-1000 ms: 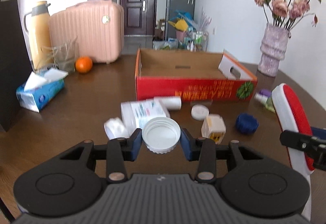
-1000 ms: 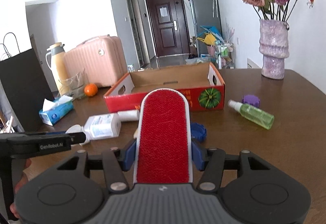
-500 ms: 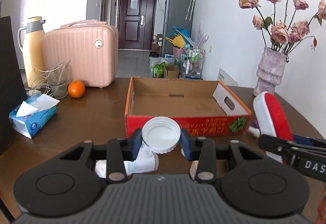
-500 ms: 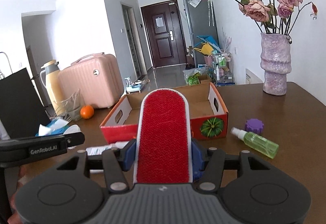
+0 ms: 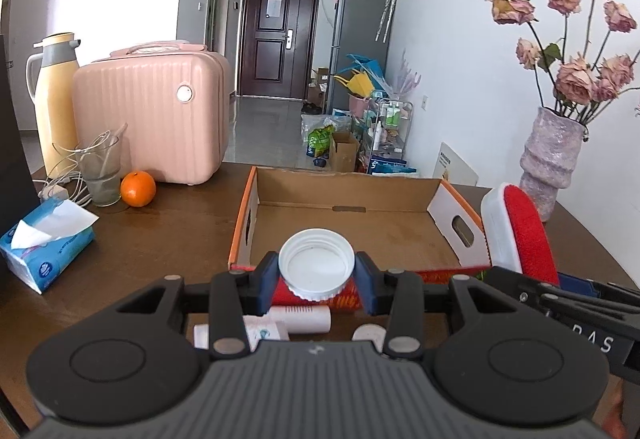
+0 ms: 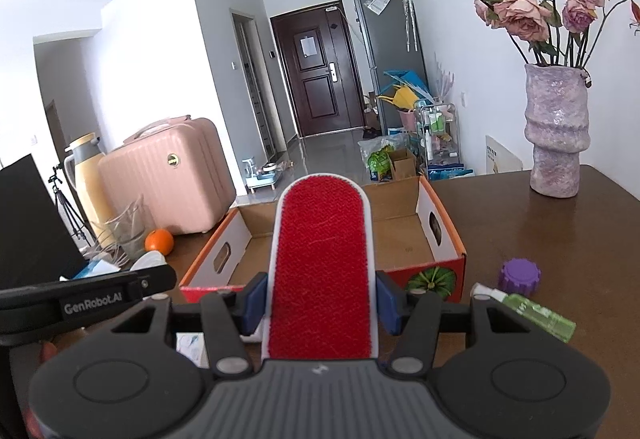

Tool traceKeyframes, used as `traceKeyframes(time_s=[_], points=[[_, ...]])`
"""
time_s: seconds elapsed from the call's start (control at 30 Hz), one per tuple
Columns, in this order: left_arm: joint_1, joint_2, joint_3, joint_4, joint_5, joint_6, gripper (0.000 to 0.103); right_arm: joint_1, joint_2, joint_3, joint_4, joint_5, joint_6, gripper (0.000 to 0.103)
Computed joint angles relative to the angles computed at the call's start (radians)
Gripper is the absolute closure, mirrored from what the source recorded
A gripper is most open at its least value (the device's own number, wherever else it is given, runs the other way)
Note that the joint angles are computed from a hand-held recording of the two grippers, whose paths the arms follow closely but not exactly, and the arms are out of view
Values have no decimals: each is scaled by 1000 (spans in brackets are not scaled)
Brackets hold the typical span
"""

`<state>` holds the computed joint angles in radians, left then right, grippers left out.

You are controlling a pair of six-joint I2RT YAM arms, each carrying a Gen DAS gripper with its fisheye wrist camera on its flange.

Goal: Organize rigid objects
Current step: 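Carry the cap and lint brush into the cardboard box with both grippers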

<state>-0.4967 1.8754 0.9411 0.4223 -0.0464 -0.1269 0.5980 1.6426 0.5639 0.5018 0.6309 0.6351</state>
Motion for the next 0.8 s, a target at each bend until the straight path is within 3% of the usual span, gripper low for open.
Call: traceKeyframes(time_s=[0.5, 0.8], points=[[-14, 218, 334, -126, -51, -42, 62, -208, 162, 161, 61, -170, -85, 48], [-18, 342, 535, -251, -69, -30, 62, -267, 256, 299, 3, -239, -111, 48]])
